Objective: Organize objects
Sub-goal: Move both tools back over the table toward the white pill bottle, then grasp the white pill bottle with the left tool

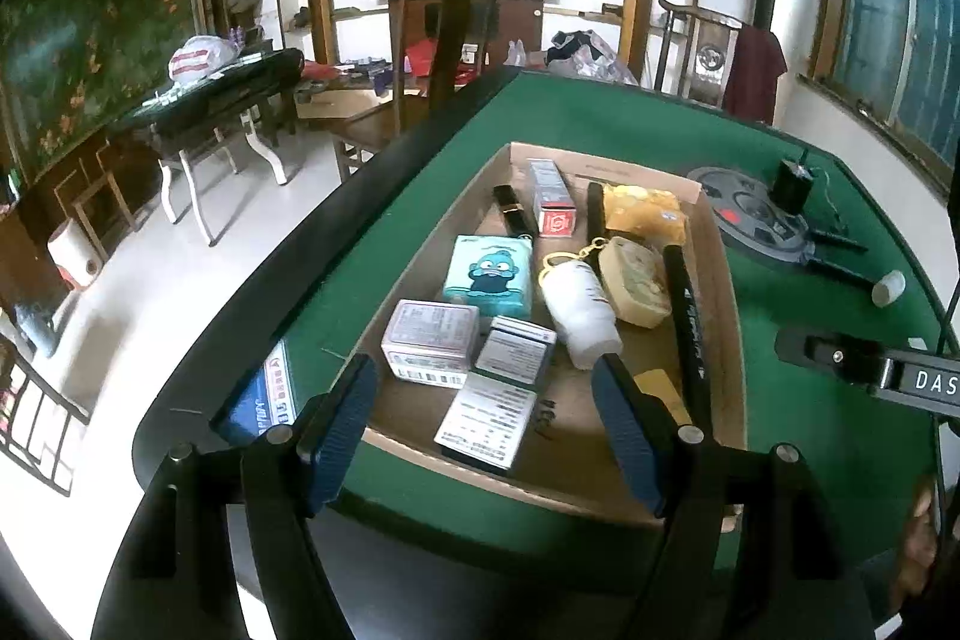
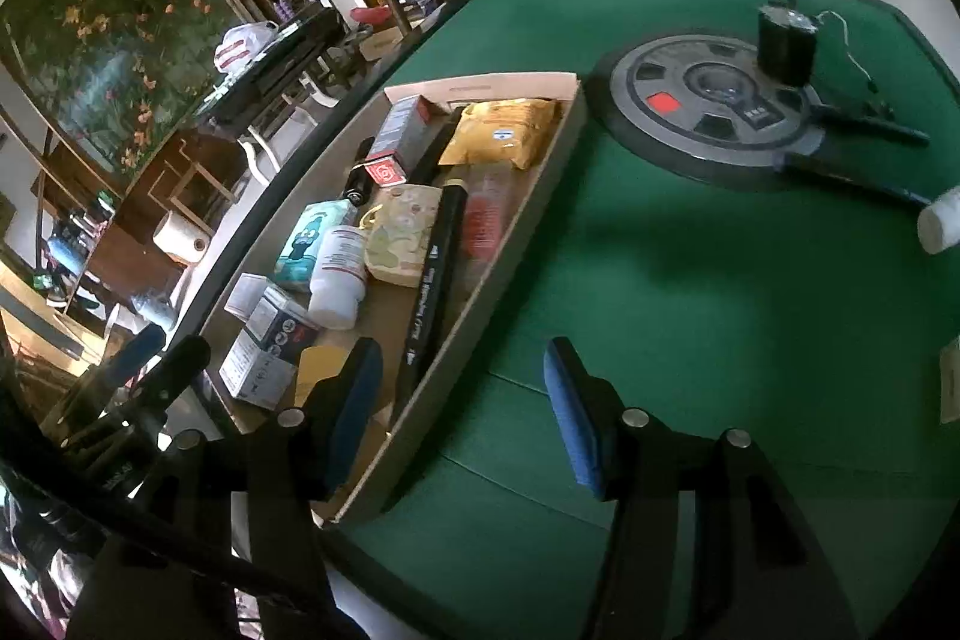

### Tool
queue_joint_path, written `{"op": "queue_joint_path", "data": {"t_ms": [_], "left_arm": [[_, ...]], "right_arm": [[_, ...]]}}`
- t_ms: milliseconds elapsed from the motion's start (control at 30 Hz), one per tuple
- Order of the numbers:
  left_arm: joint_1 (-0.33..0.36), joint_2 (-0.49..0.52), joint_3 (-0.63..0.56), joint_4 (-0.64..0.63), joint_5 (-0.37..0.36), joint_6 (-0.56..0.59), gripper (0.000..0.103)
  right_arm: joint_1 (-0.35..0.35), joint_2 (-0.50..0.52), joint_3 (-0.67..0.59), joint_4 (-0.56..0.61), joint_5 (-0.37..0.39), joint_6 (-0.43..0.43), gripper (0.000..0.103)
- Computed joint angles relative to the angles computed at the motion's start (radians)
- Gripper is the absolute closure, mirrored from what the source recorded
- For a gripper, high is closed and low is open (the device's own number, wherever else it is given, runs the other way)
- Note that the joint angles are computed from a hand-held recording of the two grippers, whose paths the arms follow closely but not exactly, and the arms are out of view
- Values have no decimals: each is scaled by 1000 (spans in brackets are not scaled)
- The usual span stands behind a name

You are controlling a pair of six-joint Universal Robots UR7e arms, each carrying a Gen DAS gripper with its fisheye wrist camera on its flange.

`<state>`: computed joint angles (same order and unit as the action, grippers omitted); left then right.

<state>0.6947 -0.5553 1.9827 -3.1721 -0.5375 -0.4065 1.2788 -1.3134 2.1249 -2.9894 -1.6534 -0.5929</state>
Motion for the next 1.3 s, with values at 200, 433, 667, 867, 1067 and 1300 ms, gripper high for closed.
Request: {"op": "queue_joint_path", "data": {"t_ms": [200, 433, 667, 867, 1067, 1300], "left_arm": [[-21, 17, -27, 59, 3, -11, 35], [-46, 53, -77, 126, -6, -6, 35], [-52, 78, -111, 101, -92, 37, 35], [-48, 107, -152, 84, -186, 63, 35], [-57, 123, -178, 106, -228, 65, 35], [-59, 133, -195, 126, -236, 76, 35]], "right_arm": [[-41, -32, 4, 10, 39, -5, 48], [-109, -74, -13, 39, 93, 14, 48], [-227, -137, -92, -4, 153, 120, 48], [-309, -107, -252, -41, 79, 238, 47], [-316, -7, -436, 94, 42, 287, 47], [-256, 92, -549, 185, -77, 201, 53]]}}
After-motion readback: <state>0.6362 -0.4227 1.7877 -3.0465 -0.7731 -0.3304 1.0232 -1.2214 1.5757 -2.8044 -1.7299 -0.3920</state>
